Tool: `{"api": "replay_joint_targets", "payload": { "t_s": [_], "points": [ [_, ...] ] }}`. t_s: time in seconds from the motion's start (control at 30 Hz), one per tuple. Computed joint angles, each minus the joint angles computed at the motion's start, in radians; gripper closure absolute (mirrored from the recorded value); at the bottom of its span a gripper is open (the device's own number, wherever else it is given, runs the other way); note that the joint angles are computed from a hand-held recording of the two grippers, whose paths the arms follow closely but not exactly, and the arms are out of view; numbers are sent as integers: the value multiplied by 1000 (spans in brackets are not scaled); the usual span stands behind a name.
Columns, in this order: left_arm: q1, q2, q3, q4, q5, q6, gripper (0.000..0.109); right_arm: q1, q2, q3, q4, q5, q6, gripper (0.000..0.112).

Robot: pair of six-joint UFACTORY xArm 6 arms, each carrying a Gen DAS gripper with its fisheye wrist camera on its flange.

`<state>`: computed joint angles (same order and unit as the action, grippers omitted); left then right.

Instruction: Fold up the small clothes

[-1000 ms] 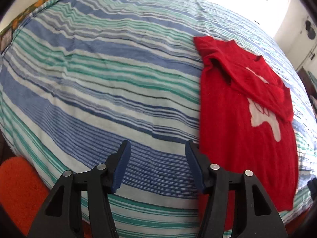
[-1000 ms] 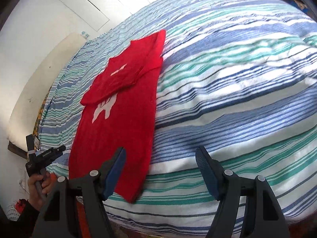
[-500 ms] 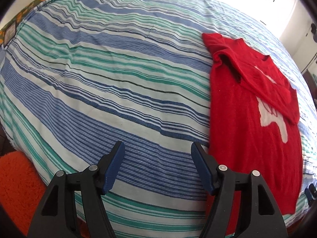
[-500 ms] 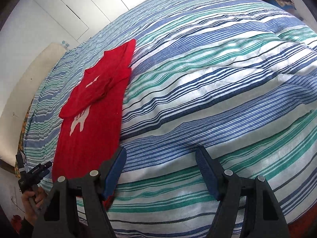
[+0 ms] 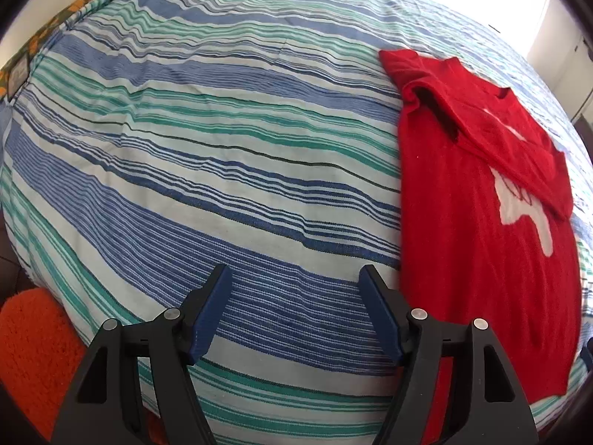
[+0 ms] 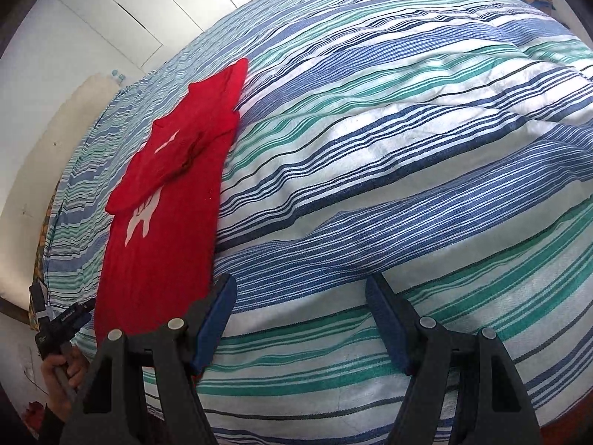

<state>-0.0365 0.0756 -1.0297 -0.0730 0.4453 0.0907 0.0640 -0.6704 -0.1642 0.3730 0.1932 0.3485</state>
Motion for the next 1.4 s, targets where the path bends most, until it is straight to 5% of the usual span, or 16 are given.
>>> {"api": "replay_joint_targets", "payload": {
  "t_s": [0.37,0.5,0.63,0.83,0.87,0.9,0.93,1.07,1.2,1.27,1.33,1.37,1.4],
  "points": [
    [-13,19,-45,-99,60,88,35,7,43,-21,18,3,-23,34],
    [-51,90,-158,-140,86,168,36,14,58,-24,58,-3,-53,32],
    [-90,277,-420,-95,163,175,39,14,67,-30,36,0,-42,31],
    [-134,561,-798,87,225,35,60,11,79,-39,35,3,-38,31],
    [-132,608,-866,81,240,12,72,9,81,-40,25,6,-32,31],
    [-129,639,-906,42,241,13,104,7,84,-44,7,11,-21,31],
    [-127,661,-933,45,252,-14,108,6,90,-48,-16,16,-7,30],
    [-93,657,-883,143,197,-152,109,6,110,-65,-86,30,34,26],
    [-67,621,-851,55,215,-69,109,9,127,-76,-110,30,44,23],
    [-61,578,-817,-76,220,63,100,9,127,-75,-109,28,42,23],
    [-65,519,-755,-226,224,268,64,10,125,-72,-86,22,25,23],
    [-71,496,-726,-250,220,328,38,10,120,-68,-79,21,21,23],
    [-80,483,-707,-262,218,385,32,10,118,-67,-77,20,20,23]
  ]
}}
